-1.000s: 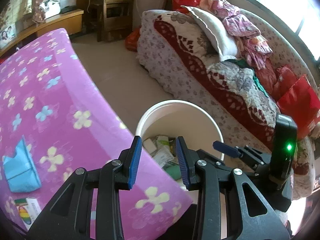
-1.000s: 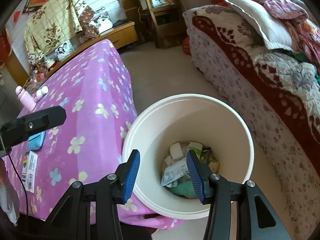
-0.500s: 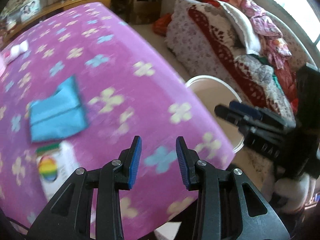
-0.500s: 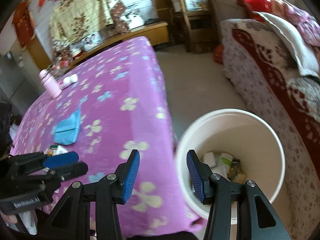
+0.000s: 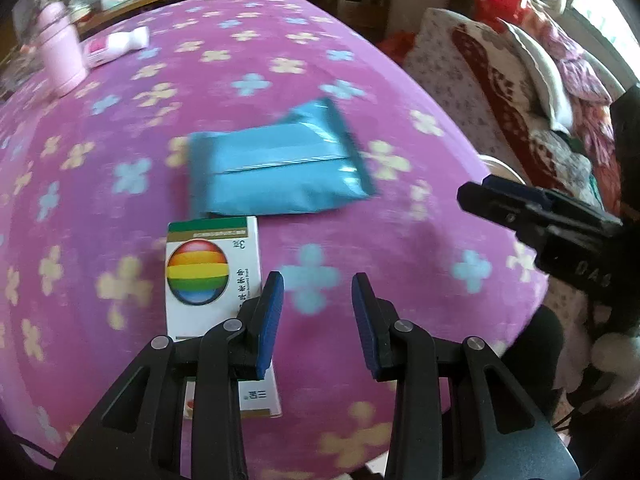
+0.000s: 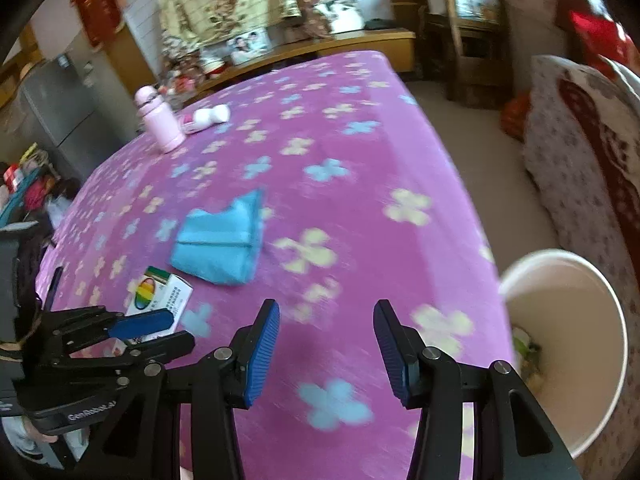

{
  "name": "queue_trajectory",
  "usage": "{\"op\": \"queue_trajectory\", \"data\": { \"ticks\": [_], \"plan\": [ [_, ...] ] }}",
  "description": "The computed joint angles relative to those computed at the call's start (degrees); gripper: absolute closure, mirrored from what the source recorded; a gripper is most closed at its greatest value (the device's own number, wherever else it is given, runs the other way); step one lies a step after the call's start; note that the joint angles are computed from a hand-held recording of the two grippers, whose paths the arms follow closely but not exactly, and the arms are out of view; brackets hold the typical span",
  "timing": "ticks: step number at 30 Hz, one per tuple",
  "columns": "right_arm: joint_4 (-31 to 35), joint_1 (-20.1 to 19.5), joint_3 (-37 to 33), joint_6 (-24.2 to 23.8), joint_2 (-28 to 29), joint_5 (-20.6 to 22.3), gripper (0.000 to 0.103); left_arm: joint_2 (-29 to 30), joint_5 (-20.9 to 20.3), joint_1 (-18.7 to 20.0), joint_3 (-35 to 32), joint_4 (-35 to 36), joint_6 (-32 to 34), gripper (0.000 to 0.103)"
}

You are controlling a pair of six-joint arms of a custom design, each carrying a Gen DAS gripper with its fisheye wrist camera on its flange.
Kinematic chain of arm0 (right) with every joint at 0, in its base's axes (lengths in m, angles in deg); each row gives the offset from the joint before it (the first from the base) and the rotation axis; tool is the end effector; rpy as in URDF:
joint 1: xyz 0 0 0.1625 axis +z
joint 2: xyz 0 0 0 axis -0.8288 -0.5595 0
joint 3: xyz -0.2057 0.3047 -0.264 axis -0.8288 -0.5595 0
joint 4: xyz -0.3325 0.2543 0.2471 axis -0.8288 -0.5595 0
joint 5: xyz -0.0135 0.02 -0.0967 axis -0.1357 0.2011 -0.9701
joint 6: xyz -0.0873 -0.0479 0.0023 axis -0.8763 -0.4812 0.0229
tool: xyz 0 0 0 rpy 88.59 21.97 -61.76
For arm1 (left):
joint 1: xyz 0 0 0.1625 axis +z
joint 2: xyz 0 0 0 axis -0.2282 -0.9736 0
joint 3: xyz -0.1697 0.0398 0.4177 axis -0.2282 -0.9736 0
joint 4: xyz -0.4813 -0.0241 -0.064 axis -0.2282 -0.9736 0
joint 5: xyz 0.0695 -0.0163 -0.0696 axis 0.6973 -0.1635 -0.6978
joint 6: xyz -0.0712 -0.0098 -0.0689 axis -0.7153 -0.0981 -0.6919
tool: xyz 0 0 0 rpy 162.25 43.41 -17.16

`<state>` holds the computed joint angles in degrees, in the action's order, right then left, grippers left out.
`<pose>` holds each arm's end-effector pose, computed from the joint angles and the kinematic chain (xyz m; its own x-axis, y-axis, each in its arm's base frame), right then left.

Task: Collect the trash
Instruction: 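Move both tools back over the table toward the blue packet and medicine box, then grasp the rainbow-printed medicine box with the left tool while the right grasps the blue packet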

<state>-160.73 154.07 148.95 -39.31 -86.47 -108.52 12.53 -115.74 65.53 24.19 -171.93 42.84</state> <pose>0.2247 -0.7939 0.2234 -0.5664 -0.7085 0.4210 -0.8059 0.5830 -0.1030 -0.2581 -0.6760 0.1384 -0.7932 -0.2617 -0.5499 0.0811 0.8495 -0.5213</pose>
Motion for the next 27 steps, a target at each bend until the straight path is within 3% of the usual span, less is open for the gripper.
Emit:
{"op": "queue_trajectory", "data": {
  "ticks": [6,10,16,19,24,25,27],
  "plan": [
    [3.11,2.92,-5.98,1.50,6.06,0.57,0.055,-4.45,2.59,1.29,3.13,2.05,-3.36,0.070],
    [4.74,5.09,-14.26,2.56,13.36,-3.30,0.054,-7.14,1.92,2.03,4.78,1.28,-4.07,0.070],
    [10.13,6.11,-21.89,2.36,19.13,-9.60,0.054,-10.13,-0.63,1.19,7.07,-3.03,-0.40,0.069],
    [13.09,5.38,-19.65,2.81,17.09,-9.73,0.054,-11.23,-1.95,0.80,7.94,-5.28,1.14,0.059],
    [9.44,4.45,-9.81,-0.97,10.22,-8.41,0.054,-12.62,-0.93,-0.30,9.22,-5.91,1.14,0.052],
    [7.84,4.31,-8.18,-1.53,9.05,-7.83,0.053,-12.88,-0.25,-0.48,9.43,-5.01,0.64,0.051],
    [6.16,4.21,-6.36,-1.52,7.68,-6.21,0.039,-13.31,1.24,-0.56,9.67,-2.49,-1.27,0.050]
  ]
}}
